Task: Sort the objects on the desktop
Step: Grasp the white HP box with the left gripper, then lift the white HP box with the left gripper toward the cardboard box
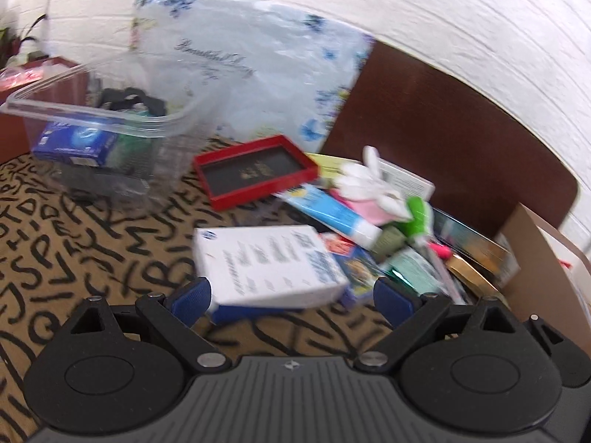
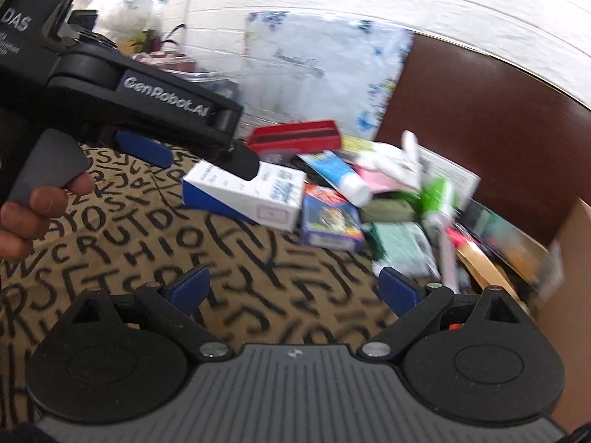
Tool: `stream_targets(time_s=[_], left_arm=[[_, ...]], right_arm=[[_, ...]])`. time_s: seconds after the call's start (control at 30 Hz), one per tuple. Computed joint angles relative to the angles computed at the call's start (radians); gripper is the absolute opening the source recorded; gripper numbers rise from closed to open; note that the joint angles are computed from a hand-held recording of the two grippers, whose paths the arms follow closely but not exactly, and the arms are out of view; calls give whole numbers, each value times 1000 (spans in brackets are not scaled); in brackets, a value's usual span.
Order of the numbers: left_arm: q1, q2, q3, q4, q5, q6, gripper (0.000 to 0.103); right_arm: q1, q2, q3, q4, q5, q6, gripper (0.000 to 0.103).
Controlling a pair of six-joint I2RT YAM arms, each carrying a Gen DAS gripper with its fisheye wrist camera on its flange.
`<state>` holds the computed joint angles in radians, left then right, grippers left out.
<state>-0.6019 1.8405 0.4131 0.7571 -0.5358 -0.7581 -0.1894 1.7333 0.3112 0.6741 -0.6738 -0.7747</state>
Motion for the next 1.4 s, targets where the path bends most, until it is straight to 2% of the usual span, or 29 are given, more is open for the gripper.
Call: stream_targets(time_s=[0.13, 0.23, 0.3, 0.33, 0.43, 0.47, 0.5, 0.57, 0.6, 0.67, 0.73, 0.87, 1.0, 1.17, 1.27, 1.4], left_arm=[[90, 41, -9, 80, 63, 7, 97], [145, 82, -5, 134, 115, 14, 96], [178, 120, 2, 172, 155, 20, 94], [194, 139, 8, 188, 179, 17, 91], [240, 197, 23, 231, 261, -4, 70], [248, 212, 32, 227, 276, -13, 67], [253, 233, 34, 248, 283, -15, 68], [246, 252, 24, 294, 274, 0, 67], [240, 248, 24, 288, 267, 7, 67], [227, 235, 24, 266, 253, 9, 67], [203, 212, 17, 240, 234, 5, 67], [130, 165, -8, 195, 187, 9, 67], [33, 141, -45, 191, 167, -8, 67], [-99, 171, -28, 194, 191, -43, 67], [-181, 182, 36, 129, 187, -34, 68], [-268, 190, 140, 13, 177, 9, 70]], right_arm=[[104, 85, 81, 21, 50, 16, 94], [157, 157, 162, 15, 82, 30, 85], [190, 210, 215, 13, 112, 38, 84], [207, 236, 239, 15, 129, 44, 82], [236, 284, 292, 3, 133, 36, 78], [242, 292, 298, 7, 131, 31, 77], [247, 302, 306, 9, 128, 22, 76], [250, 314, 303, 28, 118, 16, 70], [253, 314, 292, 48, 131, 19, 68], [257, 296, 266, 70, 162, 24, 59], [253, 261, 243, 52, 177, 20, 55], [190, 192, 155, 15, 131, -58, 52], [62, 86, 64, -109, 34, -161, 51], [-190, -39, 5, -353, -73, -375, 51], [-368, -68, 18, -514, -129, -498, 52], [-566, -50, 47, -647, -174, -638, 52]])
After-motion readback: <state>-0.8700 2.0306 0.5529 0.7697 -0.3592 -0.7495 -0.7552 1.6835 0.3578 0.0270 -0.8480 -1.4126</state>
